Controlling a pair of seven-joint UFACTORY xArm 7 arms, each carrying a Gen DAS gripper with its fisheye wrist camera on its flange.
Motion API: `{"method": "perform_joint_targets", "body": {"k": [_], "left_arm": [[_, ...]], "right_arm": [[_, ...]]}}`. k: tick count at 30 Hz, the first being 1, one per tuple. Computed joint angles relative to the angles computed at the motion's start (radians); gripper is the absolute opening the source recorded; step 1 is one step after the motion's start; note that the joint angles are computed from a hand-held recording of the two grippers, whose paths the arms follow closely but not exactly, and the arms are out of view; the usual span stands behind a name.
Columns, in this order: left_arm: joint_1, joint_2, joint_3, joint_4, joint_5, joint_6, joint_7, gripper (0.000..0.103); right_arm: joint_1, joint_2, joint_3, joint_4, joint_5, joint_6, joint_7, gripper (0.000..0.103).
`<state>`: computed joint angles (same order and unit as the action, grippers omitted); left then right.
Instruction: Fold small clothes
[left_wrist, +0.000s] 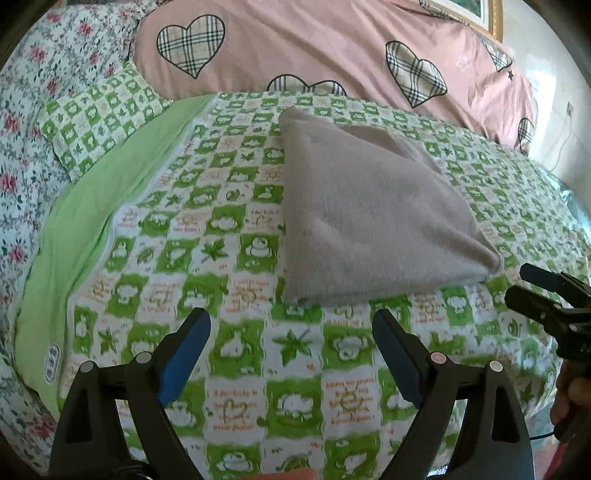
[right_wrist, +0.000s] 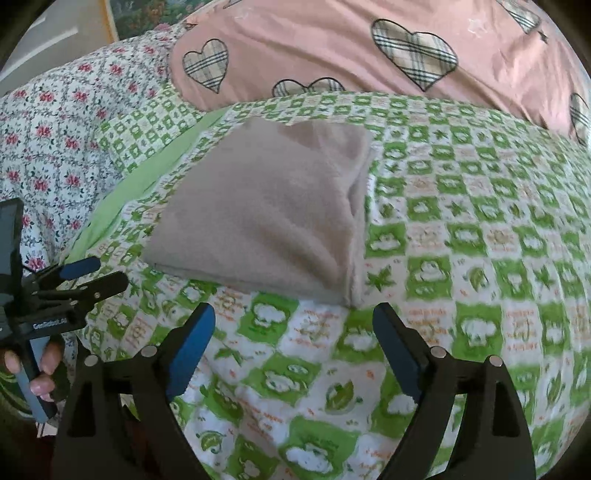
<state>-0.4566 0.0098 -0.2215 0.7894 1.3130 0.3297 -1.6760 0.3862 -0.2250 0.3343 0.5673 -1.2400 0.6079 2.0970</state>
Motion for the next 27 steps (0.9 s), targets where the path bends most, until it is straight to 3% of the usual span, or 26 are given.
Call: {"method": "perform_joint_targets", "body": {"k": [4, 16, 27], "left_arm": [[-0.005, 0.024, 0.001, 0.042, -0.042, 0.028, 0.044, 0.090], [-0.065, 0.073, 0.007, 0.128, -0.114, 0.177, 0.140, 0.090], [-0.084, 0.110, 0.025, 0.185, -0.131, 0.198, 0.199, 0.090]], "right_arm": [[-0.014, 0.035, -0.027, 0.036, 0.023, -0.022, -0.082, 0.091], [-0.041, 0.066, -0.061, 0.065, 0.025, -0.078, -0.129, 0.092], [-0.073, 0.066, -0.077, 0.084, 0.041, -0.103, -0.190, 0.094]]}}
